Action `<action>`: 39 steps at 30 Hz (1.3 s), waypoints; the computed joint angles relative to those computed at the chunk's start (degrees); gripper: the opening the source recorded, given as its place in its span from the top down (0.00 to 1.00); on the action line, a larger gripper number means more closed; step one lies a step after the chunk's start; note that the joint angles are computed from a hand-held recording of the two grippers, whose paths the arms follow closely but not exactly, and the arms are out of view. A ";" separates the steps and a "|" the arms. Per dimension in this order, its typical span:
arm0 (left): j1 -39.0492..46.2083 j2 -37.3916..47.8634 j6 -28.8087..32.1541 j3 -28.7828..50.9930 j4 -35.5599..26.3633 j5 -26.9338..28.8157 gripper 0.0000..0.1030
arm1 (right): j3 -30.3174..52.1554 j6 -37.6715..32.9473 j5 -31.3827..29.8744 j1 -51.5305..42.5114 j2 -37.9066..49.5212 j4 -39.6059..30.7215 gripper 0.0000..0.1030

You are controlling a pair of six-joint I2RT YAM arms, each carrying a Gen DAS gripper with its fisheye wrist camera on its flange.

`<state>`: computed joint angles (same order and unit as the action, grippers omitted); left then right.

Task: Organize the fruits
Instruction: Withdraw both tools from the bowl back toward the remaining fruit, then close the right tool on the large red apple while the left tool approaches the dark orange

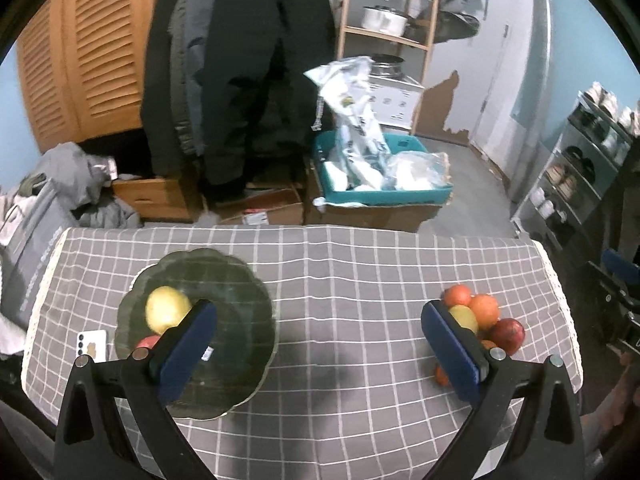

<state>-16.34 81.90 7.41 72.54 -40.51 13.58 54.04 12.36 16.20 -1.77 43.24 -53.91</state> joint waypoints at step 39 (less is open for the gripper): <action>-19.07 17.91 -5.57 1.32 3.59 -8.61 0.01 | -16.36 -19.72 -22.92 -39.97 16.43 10.69 0.13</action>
